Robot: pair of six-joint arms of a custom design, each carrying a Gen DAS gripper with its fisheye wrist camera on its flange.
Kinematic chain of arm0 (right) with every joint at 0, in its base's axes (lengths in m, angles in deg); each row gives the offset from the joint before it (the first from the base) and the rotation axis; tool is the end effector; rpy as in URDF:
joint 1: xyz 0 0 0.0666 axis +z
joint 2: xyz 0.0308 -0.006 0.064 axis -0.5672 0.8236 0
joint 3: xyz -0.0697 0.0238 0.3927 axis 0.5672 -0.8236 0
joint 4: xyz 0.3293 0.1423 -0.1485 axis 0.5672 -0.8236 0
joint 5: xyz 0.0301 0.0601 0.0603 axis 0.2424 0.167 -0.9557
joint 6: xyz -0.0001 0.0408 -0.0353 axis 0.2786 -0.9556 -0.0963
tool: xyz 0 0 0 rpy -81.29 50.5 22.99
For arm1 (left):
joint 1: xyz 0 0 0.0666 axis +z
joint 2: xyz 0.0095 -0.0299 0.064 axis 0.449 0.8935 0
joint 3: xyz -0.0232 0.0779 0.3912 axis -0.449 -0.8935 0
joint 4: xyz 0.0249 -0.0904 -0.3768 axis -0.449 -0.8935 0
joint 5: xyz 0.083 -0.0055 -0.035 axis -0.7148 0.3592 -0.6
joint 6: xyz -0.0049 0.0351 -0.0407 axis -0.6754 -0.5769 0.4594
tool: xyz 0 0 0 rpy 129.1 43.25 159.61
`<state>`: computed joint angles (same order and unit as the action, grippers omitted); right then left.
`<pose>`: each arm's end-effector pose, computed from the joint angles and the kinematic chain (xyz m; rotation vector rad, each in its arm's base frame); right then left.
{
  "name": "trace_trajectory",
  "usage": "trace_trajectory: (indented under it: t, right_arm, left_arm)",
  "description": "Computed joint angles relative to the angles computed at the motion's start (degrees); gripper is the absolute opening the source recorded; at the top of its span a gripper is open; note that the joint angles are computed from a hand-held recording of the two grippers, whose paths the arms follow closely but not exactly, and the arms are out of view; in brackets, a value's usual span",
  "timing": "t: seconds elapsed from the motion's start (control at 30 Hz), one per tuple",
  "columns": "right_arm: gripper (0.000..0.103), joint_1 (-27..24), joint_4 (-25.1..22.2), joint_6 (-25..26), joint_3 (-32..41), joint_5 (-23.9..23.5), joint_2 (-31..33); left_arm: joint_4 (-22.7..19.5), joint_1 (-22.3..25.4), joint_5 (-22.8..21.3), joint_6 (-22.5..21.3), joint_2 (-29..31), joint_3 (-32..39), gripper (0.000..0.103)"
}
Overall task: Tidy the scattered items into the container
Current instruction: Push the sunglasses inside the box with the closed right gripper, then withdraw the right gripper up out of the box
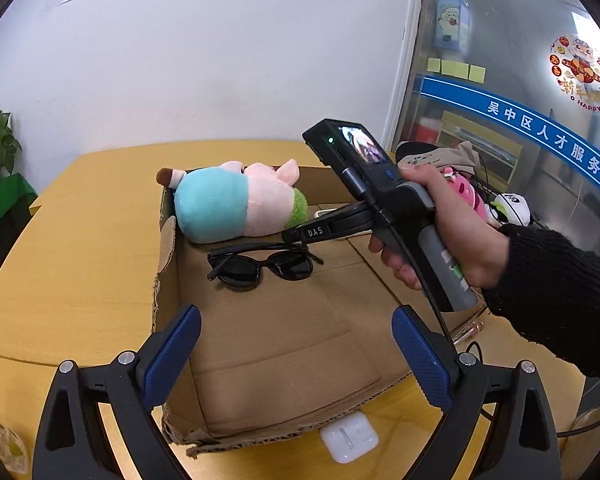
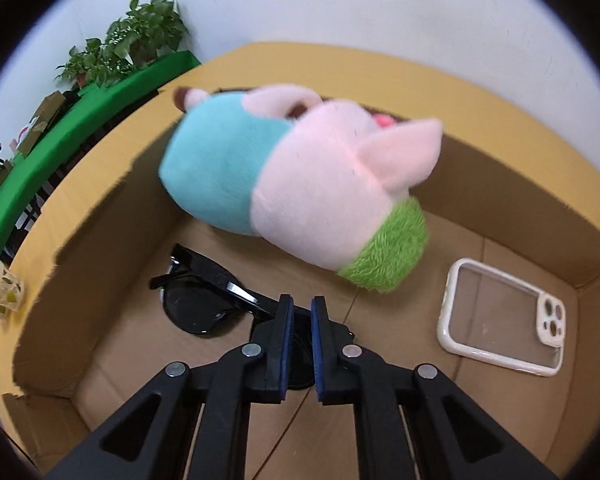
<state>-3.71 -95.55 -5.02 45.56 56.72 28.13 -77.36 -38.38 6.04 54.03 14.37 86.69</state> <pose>0.5118 0.3153 0.3663 -1.1666 2.3680 0.4030 0.2323 -0.4371 0.3859 -0.2214 2.1540 -0.1129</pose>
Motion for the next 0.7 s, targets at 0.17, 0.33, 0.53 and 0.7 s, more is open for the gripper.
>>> trace_trajectory:
  t: [0.17,0.33,0.53,0.7]
  right_arm:
    - [0.008,-0.1,1.0,0.6,-1.4,1.4,-0.5]
    - [0.008,-0.7,2.0,0.2,-3.0,1.1,-1.4]
    - [0.016,-4.2,4.8,0.1,-6.7,-4.3,-9.4]
    - [0.057,-7.3,3.7,2.2,-12.3,-8.9,-17.7]
  left_arm:
    - [1.2,0.1,0.5,-0.7,-0.1,-0.8,0.098]
    - [-0.1,-0.1,0.6,0.9,0.1,-0.5,0.098]
    - [-5.0,-1.3,-1.5,2.6,1.0,2.7,0.098]
    - [-8.8,-2.2,-2.4,4.6,3.3,6.4,0.099]
